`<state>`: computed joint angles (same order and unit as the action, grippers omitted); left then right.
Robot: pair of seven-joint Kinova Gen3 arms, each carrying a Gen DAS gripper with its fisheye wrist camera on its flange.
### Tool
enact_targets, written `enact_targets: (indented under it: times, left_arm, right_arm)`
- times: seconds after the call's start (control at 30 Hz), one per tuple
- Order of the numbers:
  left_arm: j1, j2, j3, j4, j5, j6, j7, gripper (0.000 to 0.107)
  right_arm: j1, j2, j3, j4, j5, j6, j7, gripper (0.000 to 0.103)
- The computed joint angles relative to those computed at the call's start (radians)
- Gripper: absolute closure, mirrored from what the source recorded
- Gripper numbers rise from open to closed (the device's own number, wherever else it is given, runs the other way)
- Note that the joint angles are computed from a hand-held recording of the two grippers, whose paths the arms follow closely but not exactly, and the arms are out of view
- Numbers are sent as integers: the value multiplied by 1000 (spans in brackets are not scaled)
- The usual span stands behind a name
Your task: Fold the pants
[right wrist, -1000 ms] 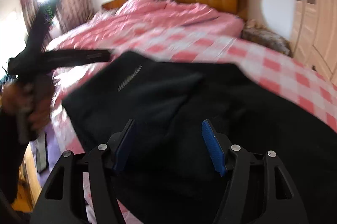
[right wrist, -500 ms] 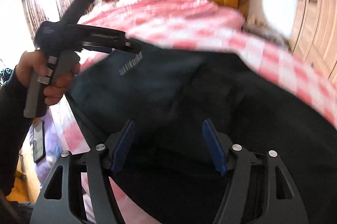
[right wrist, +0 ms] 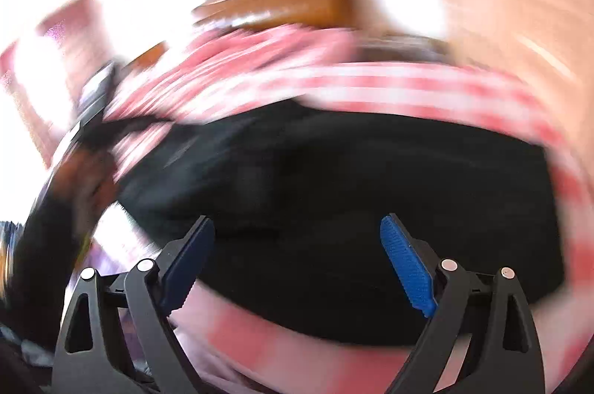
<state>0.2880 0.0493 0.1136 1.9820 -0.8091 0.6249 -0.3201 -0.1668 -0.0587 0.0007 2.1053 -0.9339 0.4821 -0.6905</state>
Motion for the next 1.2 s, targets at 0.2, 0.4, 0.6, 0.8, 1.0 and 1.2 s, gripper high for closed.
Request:
enact_targets:
  times: [0.2,0.4,0.6,0.8,1.0,1.2]
  left_arm:
    - [189,114,77,-47,-139,17,-3,6]
    - [294,223,-9,-69,-115,11,11,6]
    - [267,223,-20,-91,24,-7,-94,6]
    - [308,222,-67,-87,17,-20,-77,6]
    - [303,223,-66,-102,45,-10,-110,6]
    - [301,228,-65,-113,67,-1,-131,6]
  right_arm:
    - [182,-10,164,91,-55,161,-126,15]
    - [299,101,142,76,-213,261,34,14]
    - [89,162,288,-57,-47,338,-160,12]
    - [221,212,194,-35,-212,427,-76,12]
    - [396,161,-26,91,-456,228,46,32]
    - [249,136,19,120,-556,46,54,46]
